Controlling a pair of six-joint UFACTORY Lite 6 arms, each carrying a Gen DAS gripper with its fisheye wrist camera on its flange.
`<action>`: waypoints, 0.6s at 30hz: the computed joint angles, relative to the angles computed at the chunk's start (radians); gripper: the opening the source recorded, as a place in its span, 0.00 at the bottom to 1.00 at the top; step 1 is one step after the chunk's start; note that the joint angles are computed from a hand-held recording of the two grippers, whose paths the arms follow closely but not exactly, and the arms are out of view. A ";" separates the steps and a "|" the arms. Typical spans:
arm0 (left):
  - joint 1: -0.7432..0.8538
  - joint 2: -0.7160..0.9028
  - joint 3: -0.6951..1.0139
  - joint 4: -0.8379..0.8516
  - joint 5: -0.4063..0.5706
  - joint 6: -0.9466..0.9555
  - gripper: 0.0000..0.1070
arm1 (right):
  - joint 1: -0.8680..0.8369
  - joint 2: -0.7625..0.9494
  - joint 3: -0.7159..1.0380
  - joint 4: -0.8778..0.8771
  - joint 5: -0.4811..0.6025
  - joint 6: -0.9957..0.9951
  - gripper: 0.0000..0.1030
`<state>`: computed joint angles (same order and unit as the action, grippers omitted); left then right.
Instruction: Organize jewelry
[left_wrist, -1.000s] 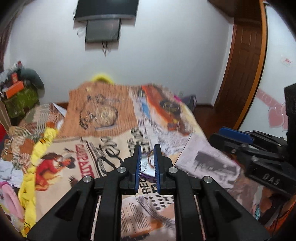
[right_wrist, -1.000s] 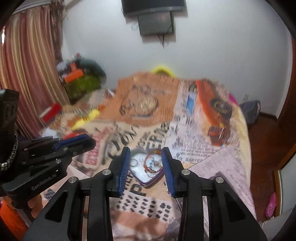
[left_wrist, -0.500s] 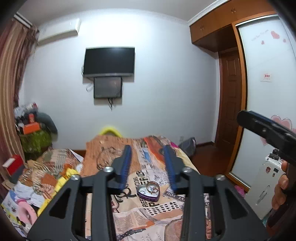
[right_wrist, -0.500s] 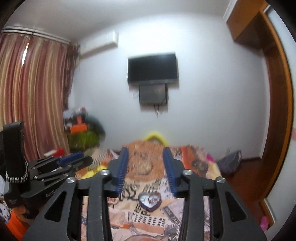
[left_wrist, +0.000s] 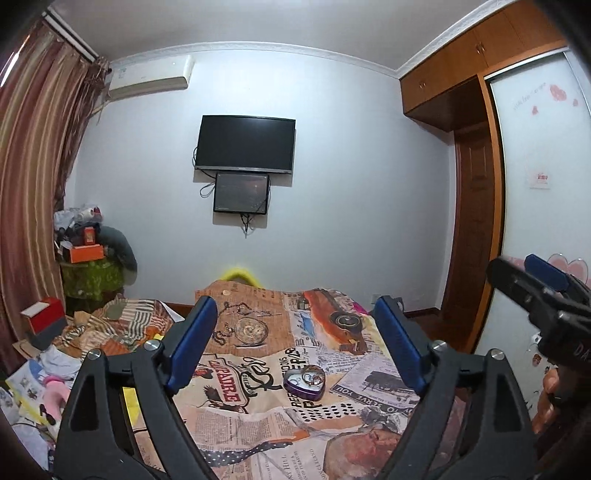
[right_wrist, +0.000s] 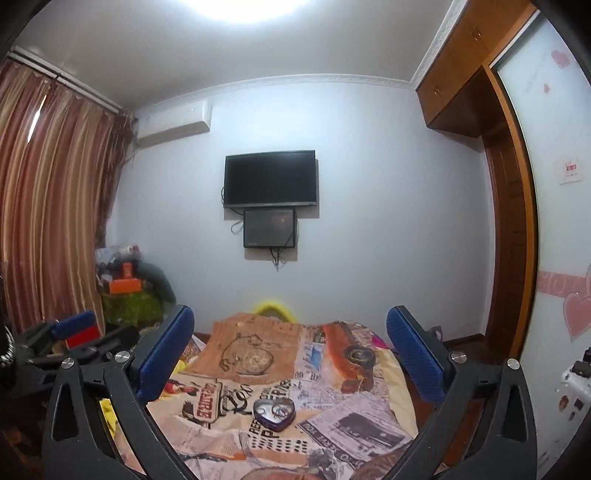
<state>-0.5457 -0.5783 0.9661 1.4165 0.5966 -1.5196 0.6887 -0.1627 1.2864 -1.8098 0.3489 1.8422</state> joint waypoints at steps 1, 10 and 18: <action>-0.010 -0.007 -0.004 -0.003 0.007 0.004 0.81 | 0.000 -0.002 -0.005 0.009 -0.006 -0.010 1.00; -0.001 -0.021 -0.014 -0.010 -0.009 0.009 0.81 | 0.022 -0.104 -0.111 0.054 0.008 -0.063 1.00; -0.022 -0.004 -0.005 -0.009 0.020 0.006 0.82 | 0.005 -0.131 -0.132 0.086 -0.015 -0.087 1.00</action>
